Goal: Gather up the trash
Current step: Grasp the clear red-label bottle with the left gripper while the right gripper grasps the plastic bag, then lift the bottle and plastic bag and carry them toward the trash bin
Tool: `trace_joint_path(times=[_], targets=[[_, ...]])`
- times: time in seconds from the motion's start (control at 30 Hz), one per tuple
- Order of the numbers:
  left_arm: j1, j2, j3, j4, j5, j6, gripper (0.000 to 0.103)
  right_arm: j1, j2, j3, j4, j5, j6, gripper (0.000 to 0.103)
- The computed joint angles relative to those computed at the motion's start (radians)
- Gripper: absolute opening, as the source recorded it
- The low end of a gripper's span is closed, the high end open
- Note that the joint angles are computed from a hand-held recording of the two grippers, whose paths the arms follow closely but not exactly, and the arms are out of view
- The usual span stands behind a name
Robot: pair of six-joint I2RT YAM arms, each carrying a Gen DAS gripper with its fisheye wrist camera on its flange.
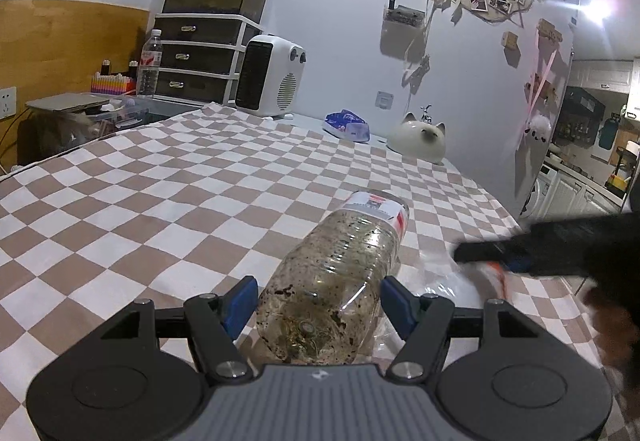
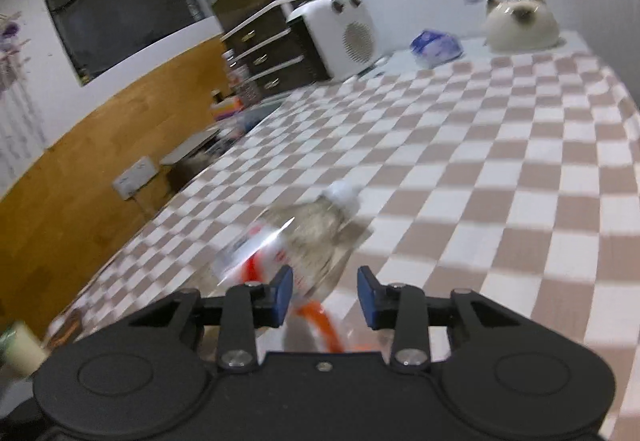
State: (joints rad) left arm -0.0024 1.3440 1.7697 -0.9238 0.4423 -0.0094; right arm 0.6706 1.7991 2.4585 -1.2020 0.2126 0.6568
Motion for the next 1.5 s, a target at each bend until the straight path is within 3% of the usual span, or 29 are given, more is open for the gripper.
trace_joint_path(times=[0.27,0.53,0.67,0.83,0.93,1.07,1.2,1.33,1.5], targets=[[-0.032,-0.024,-0.011,-0.003,-0.052,0.027,0.068,0.206,-0.252,-0.286,0.040,0.008,0.052,0.034],[-0.009,-0.152,-0.073,-0.075,-0.049,0.036,0.068,0.452,-0.355,-0.420,0.082,0.158,0.191,0.033],[0.001,-0.230,-0.093,-0.139,-0.066,0.073,0.068,0.483,-0.407,-0.522,0.161,0.220,0.320,0.033],[-0.024,-0.272,-0.073,-0.214,-0.110,0.128,0.069,0.457,-0.418,-0.587,0.212,0.227,0.460,0.023],[-0.055,-0.240,-0.030,-0.256,-0.131,0.188,0.075,0.437,-0.417,-0.616,0.248,0.200,0.497,0.020],[-0.072,-0.172,0.043,-0.288,-0.150,0.265,0.075,0.416,-0.385,-0.591,0.242,0.178,0.531,0.014],[-0.009,-0.056,0.187,-0.387,-0.056,0.321,0.076,0.421,-0.369,-0.566,0.220,0.191,0.548,0.010],[0.010,0.026,0.286,-0.459,-0.007,0.311,0.076,0.435,-0.382,-0.579,0.214,0.214,0.563,0.008],[-0.041,0.044,0.287,-0.460,-0.038,0.267,0.076,0.466,-0.388,-0.580,0.194,0.251,0.584,0.007]])
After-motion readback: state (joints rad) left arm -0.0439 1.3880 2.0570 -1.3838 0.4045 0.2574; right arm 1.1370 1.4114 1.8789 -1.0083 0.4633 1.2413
